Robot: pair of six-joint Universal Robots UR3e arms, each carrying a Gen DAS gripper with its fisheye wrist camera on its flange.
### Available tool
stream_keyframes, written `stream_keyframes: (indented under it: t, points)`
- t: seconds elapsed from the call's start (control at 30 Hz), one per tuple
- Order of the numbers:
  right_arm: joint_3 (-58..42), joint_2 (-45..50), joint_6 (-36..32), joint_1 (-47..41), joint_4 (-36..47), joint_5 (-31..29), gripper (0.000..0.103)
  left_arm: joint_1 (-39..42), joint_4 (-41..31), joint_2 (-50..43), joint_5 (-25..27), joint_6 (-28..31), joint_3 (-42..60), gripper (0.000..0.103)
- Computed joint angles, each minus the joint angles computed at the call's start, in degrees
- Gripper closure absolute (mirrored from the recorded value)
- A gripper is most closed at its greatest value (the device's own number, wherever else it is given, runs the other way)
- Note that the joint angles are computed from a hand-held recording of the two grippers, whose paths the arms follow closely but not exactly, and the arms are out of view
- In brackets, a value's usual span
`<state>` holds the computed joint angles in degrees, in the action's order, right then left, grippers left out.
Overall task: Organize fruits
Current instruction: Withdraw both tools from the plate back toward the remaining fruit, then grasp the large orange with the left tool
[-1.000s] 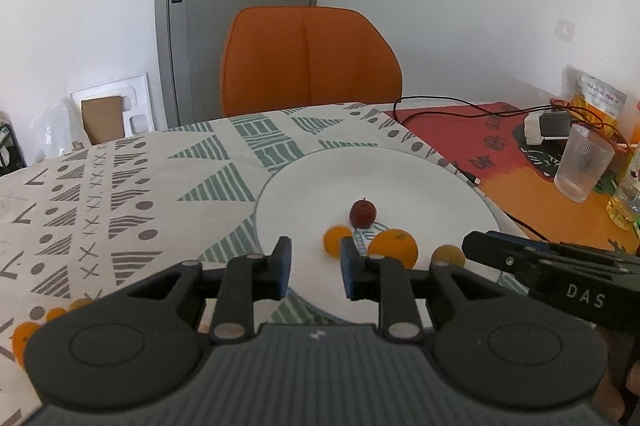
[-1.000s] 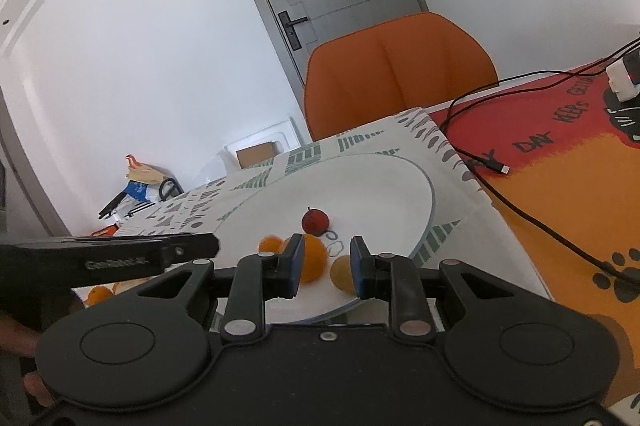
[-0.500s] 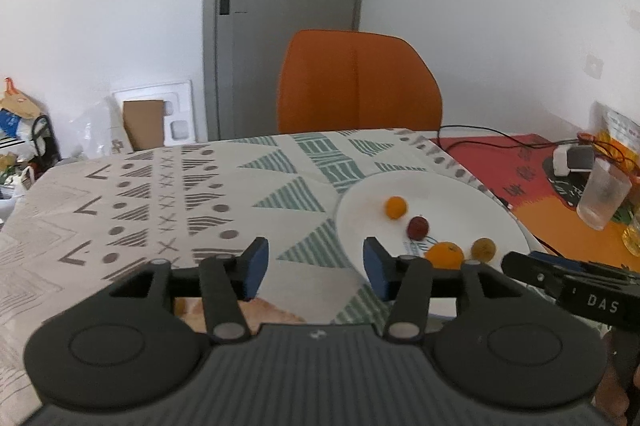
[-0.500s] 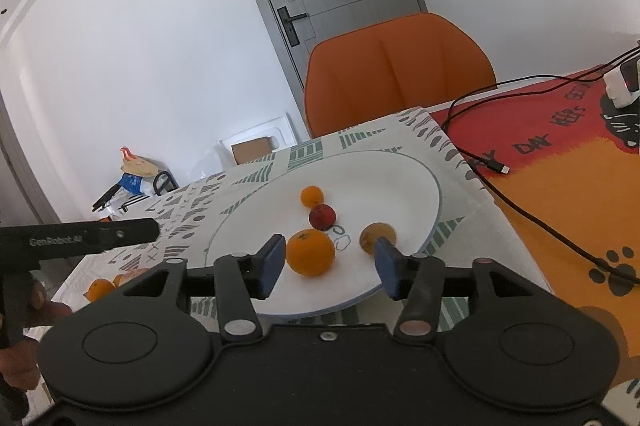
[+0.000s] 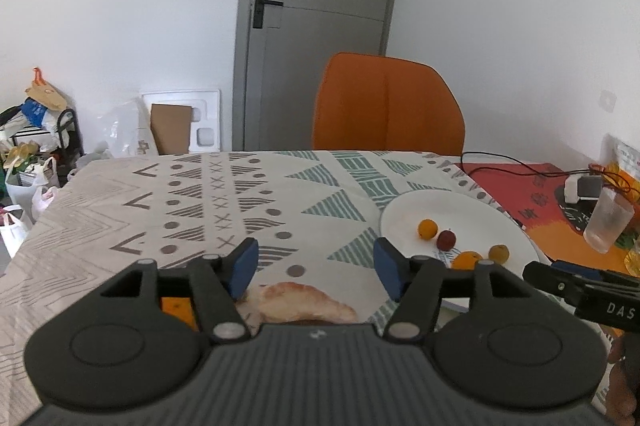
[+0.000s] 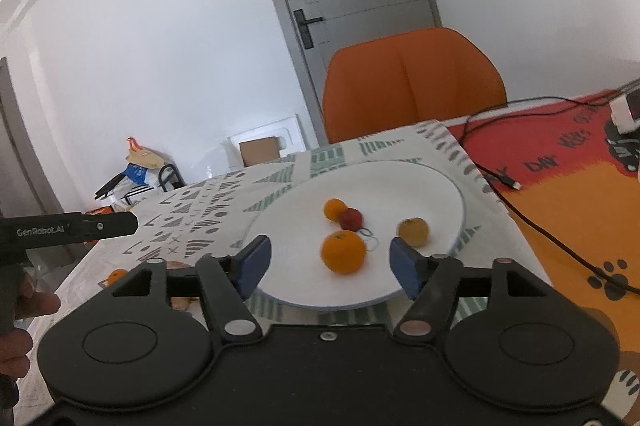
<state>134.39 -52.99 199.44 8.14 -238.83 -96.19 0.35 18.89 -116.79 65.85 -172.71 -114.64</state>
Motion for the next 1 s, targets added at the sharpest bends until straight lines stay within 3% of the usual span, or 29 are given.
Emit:
stream_keyframes:
  t: [0.13,0.27,0.4,1.0]
  points:
    - [-2.3,-0.7,-0.6,2.7,2.8,-1.5,0.023,2.5,0.8,1.6,-1.0,0.0,-2.7,0.026]
    - [-4.7,0.0,-0.4,4.7,3.1,-2.9,0.000,4.3,1.5,2.3,-0.1,-0.6,-4.2,0.015]
    - [-7.5,-0.3,-0.5,6.3,7.6,-4.3,0.000,5.4,2.8,2.0,1.8,-0.3,-5.3,0.010]
    - [-18.7,2.9,-2.0,11.3,19.0,-4.2,0.000,12.4,4.2,-1.6,-3.2,2.1,-7.1,0.010]
